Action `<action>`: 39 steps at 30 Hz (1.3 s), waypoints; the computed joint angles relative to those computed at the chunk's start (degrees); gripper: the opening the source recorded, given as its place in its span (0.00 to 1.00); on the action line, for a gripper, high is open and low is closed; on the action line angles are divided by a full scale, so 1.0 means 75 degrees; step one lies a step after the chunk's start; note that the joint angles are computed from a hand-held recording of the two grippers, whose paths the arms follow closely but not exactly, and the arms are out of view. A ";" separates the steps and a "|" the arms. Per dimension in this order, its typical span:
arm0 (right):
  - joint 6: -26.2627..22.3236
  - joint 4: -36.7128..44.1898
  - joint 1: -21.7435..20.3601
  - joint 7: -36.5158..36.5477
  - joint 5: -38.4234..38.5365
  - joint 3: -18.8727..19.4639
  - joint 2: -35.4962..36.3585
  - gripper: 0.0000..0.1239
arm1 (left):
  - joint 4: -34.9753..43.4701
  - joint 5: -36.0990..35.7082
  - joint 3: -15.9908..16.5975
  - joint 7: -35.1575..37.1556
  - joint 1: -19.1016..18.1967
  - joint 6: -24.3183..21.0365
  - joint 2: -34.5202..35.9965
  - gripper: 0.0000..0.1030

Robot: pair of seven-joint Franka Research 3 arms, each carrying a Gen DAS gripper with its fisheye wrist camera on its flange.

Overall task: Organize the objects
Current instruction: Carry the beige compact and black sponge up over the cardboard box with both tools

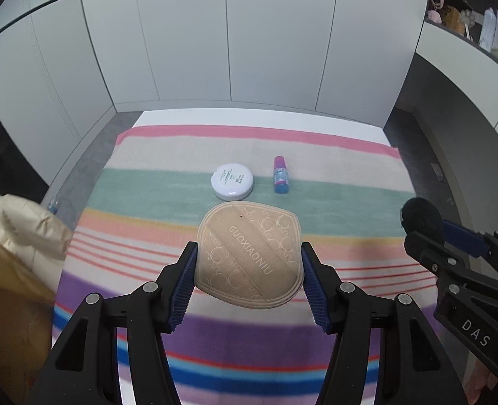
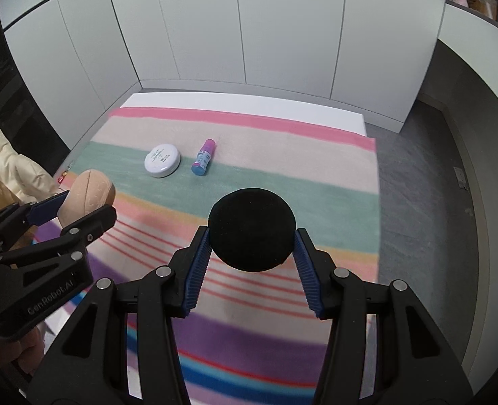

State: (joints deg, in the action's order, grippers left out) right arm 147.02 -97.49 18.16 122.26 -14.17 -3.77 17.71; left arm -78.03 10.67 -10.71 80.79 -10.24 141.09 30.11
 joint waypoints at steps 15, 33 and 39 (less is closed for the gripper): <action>-0.0798 -0.1411 -0.0262 0.0536 -0.0544 0.0660 -0.2251 0.42 | -0.2400 -0.1086 -0.0283 0.0696 0.0432 0.0566 -0.2531 0.58; -0.0607 -0.1412 -0.0401 0.0653 -0.0744 0.1073 -0.2409 0.42 | -0.2936 -0.1856 -0.0099 0.0849 0.0575 0.1306 -0.2928 0.58; -0.0752 -0.1040 -0.0273 0.0735 -0.0785 0.1013 -0.2074 0.42 | -0.3011 -0.1764 -0.0063 0.0932 0.0660 0.1518 -0.2951 0.58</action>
